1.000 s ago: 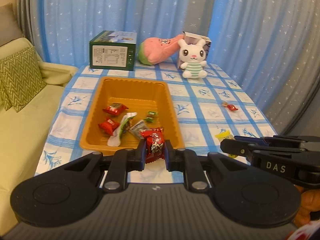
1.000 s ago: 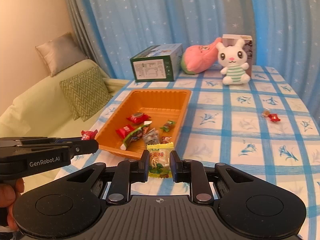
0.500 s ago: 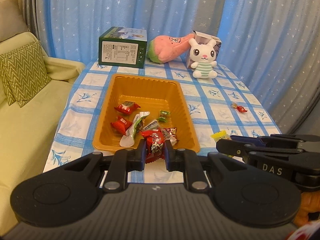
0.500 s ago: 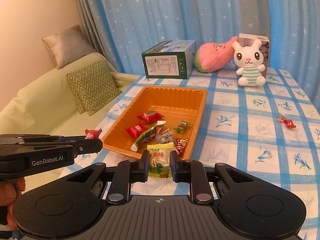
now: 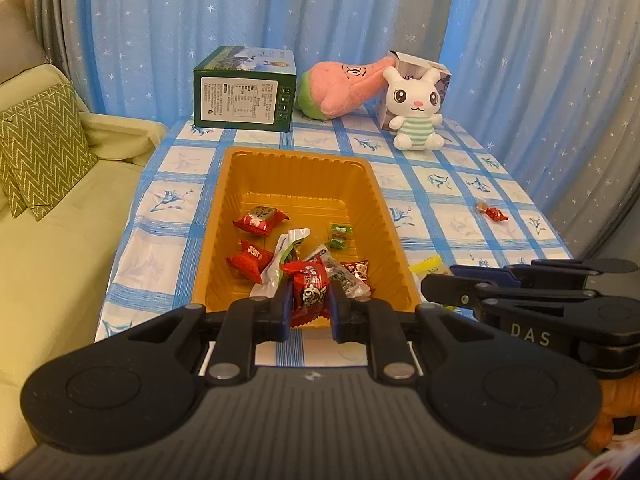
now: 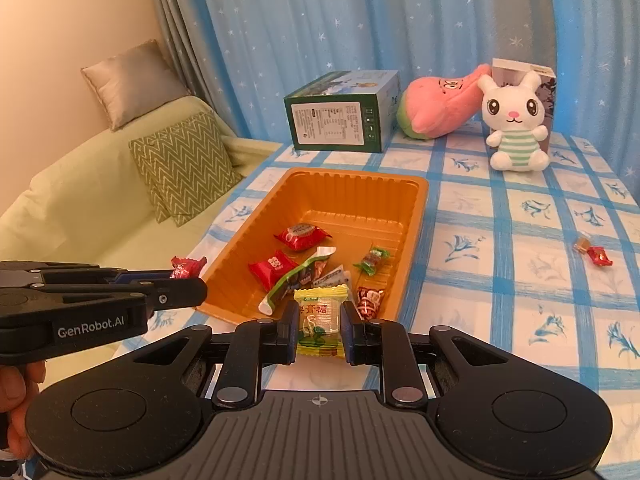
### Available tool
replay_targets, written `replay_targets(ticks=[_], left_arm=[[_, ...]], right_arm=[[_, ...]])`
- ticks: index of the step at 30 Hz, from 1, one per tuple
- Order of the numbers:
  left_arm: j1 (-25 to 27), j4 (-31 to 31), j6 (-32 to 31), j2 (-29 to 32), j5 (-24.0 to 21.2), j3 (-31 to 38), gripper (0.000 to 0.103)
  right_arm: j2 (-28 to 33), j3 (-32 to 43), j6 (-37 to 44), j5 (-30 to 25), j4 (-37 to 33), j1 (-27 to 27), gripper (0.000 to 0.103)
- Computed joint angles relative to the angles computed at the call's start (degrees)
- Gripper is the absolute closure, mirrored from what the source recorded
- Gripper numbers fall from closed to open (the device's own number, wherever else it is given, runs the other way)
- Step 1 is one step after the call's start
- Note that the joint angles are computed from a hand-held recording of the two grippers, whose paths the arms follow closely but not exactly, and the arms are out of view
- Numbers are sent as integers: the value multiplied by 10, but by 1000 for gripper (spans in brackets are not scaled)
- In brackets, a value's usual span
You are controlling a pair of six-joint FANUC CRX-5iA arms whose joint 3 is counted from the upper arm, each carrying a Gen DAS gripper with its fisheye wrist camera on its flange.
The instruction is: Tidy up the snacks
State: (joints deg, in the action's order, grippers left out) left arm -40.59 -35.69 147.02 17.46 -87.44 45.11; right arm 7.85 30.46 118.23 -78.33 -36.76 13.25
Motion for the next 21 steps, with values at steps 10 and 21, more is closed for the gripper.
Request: replay_targets(ticks=[10,21], left_arm=[[39,33,-31,3,24,-15,87],[85,66,-66,4,56,-33,87]], right_arm=[[40,35,-14,5,10,22,81],[82,72,-27,19,29,44,81]])
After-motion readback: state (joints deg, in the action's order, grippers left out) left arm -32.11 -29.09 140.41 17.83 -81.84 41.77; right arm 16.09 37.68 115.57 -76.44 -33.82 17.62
